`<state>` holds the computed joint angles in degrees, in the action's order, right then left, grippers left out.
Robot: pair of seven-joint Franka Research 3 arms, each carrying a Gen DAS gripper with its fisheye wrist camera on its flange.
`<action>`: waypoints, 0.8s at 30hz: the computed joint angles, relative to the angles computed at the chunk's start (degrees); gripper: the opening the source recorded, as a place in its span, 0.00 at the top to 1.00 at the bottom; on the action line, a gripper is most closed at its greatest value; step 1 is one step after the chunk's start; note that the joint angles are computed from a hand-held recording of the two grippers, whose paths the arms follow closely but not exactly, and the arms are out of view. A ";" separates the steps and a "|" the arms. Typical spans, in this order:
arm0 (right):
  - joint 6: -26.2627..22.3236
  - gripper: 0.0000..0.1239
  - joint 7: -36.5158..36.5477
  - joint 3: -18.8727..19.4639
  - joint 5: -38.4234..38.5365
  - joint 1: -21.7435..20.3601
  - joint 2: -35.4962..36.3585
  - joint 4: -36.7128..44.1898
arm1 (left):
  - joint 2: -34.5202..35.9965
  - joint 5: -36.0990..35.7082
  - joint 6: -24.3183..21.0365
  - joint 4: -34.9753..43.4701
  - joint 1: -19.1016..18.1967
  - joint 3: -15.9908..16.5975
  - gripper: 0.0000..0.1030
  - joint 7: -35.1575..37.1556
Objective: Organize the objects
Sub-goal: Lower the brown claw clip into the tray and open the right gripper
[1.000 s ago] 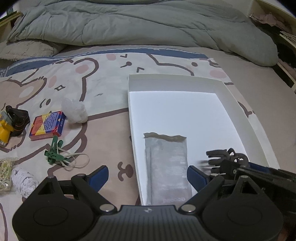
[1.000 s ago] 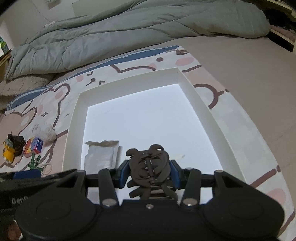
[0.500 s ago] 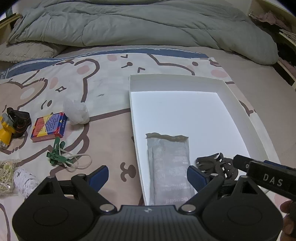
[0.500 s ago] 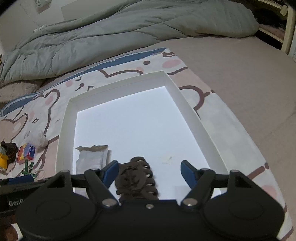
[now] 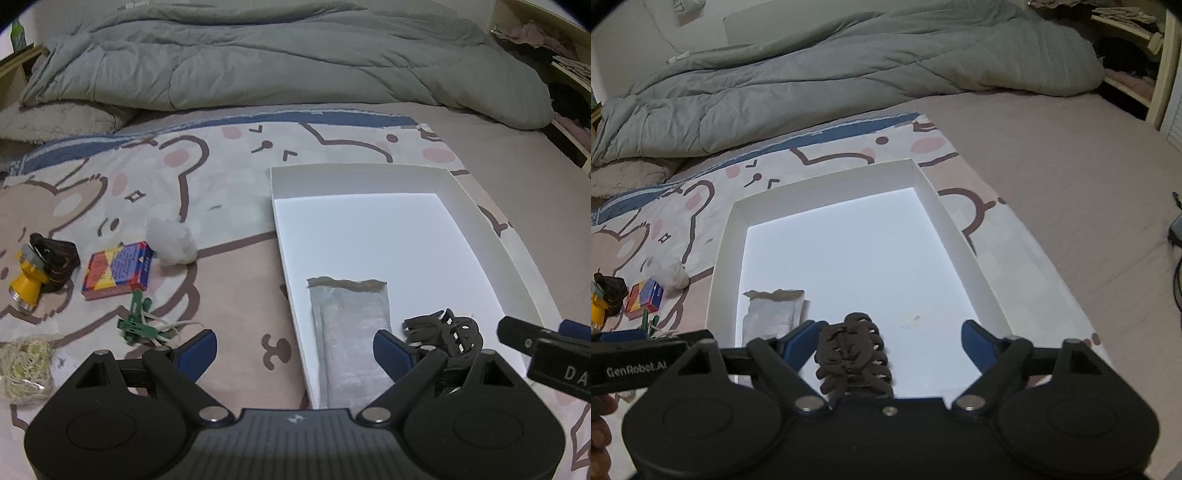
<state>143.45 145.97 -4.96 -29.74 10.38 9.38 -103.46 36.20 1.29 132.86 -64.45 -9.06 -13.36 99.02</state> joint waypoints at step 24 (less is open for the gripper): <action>-4.93 0.17 6.46 2.10 -8.73 -0.32 -4.45 -2.61 | -3.53 -2.64 3.14 -4.43 3.20 -0.77 0.00 5.82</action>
<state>138.52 152.43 -2.86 -38.47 10.06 4.93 -106.07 32.67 -1.35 136.00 -68.89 -5.86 -14.13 104.85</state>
